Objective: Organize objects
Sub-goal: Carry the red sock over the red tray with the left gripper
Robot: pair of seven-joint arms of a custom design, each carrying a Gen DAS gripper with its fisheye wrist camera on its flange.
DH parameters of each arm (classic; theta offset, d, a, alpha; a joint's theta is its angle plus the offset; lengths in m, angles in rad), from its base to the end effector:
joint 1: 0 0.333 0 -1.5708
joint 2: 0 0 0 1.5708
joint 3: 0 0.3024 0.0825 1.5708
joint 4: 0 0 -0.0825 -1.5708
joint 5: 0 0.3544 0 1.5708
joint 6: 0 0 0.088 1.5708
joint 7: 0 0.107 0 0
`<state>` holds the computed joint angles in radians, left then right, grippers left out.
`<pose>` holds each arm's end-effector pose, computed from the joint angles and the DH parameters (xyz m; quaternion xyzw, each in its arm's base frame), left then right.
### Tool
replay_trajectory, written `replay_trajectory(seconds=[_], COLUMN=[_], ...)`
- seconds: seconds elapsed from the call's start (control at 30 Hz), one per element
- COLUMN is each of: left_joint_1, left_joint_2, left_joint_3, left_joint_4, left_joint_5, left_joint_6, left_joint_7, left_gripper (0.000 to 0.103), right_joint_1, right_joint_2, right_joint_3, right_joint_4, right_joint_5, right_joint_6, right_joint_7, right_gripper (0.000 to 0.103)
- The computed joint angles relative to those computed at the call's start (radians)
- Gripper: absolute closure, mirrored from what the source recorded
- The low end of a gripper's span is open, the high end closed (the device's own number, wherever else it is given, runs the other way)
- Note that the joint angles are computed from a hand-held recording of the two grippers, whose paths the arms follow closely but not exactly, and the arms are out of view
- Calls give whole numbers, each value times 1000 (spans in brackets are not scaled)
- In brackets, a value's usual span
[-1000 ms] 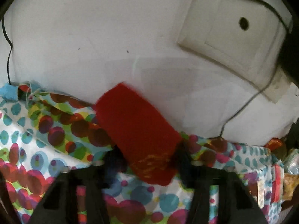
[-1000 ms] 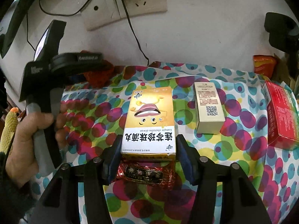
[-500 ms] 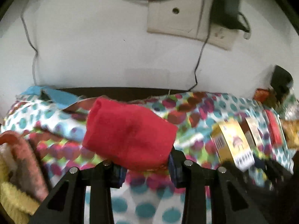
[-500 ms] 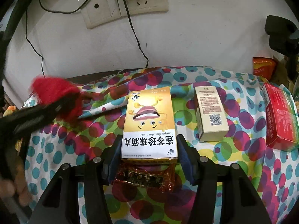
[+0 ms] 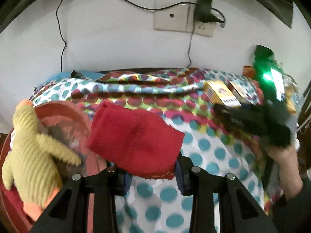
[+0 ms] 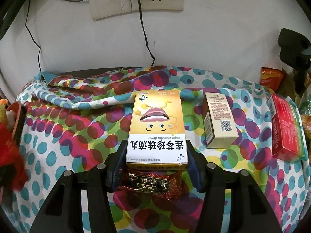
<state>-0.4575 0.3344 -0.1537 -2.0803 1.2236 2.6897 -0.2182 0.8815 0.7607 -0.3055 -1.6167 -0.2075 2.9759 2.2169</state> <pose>0.4529 -0.3513 0.2919 -0.7128 0.6215 -0.2348 0.2246 0.5586 0.4327 0.2716 -0.7526 0.5712 -0.1838 0.2711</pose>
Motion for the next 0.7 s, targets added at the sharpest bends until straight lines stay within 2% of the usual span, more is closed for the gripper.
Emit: replay_trajectory(seconds=[0.13,0.33,0.57,0.7], left_joint_1=[-1,-21,-49,-59], left_joint_2=[-51,-116,-176,-194], left_joint_3=[-17,-59,-113,-134], left_joint_4=[-72,-149,-209,-222], left_joint_5=[-7,-12,-17,-16], left_joint_6=[32,-38,-155,-176], left_joint_7=[-31,-44,-105,-135], left_gripper=[67,67,67,67], right_joint_1=[-2,14,5,-1], right_joint_2=[49,57,62,63], right_joint_3=[7,-9,4,10], right_joint_4=[72,92,107,109], right_joint_5=[6,-25,-51,-61], right_joint_6=[-27,-62,-71,-71], right_joint_7=[7,28,49,56], right_gripper=[49,49,49,49])
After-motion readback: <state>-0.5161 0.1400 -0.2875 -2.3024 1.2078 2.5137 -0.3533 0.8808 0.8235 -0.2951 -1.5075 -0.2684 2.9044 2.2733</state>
